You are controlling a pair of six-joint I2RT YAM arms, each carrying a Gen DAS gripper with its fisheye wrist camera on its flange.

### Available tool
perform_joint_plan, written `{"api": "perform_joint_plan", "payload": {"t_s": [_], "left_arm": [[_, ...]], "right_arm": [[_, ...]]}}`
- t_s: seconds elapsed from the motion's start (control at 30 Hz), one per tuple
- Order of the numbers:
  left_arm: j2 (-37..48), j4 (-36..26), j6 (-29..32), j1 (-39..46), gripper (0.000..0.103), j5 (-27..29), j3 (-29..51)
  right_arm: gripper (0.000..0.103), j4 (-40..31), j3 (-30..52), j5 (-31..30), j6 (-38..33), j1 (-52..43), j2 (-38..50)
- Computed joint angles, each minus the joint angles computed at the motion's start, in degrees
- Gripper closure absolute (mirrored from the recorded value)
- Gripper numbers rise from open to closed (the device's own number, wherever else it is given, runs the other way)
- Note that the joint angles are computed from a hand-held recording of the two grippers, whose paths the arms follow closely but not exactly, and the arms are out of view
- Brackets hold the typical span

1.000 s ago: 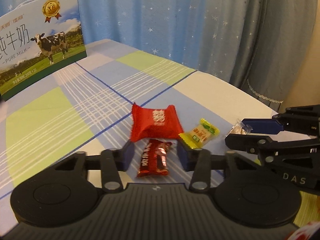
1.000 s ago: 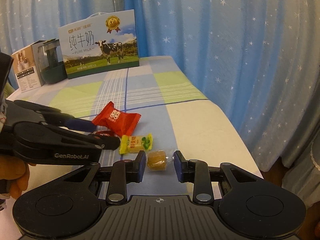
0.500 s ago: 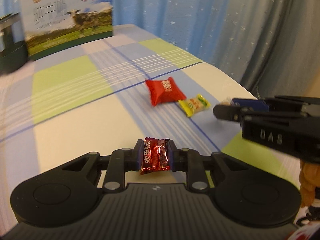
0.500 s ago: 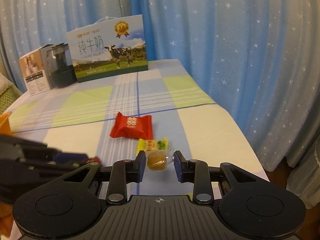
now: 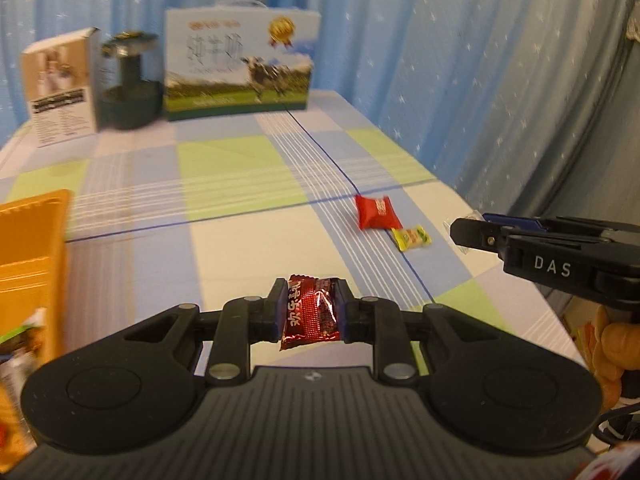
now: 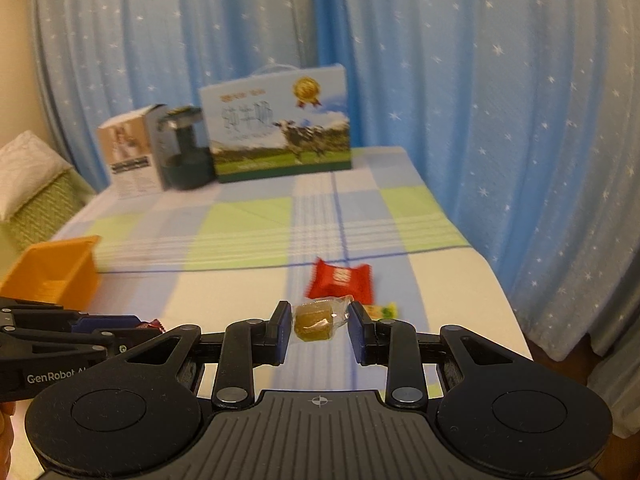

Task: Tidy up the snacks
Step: 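Carry the red packet and caramel cube into the orange tray and open both tools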

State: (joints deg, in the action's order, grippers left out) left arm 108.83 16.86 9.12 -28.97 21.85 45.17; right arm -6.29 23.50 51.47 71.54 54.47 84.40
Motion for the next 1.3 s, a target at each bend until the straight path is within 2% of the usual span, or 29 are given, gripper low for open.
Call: {"api": "perform_joint_plan", "payload": {"t_s": [0.2, 0.43, 0.8, 1.03, 1.3], "left_arm": [[-11.33, -4.15, 2.05, 6.50, 0.081, 3.42, -6.18], [-21.66, -11.15, 6.57, 16.56, 0.081, 8.13, -10.32], [-26.52, -20.81, 15.03, 34.18, 0.081, 14.51, -8.84], [-23.93, -23.65, 18.48, 42.46, 0.081, 16.59, -5.42], [-20.30, -25.27, 20.27, 47.43, 0.081, 18.00, -1.98]], "right_arm": [[0.072, -12.69, 11.31, 2.41, 3.58, 6.67, 1.19], [0.072, -17.49, 23.97, 3.46, 4.76, 12.32, 9.15], [0.072, -12.95, 40.23, 0.44, -4.66, 13.93, 22.48], [0.072, -8.78, 47.52, -2.48, -11.53, 13.03, 28.93], [0.072, -6.38, 53.63, -5.42, -16.31, 11.73, 34.16]]}}
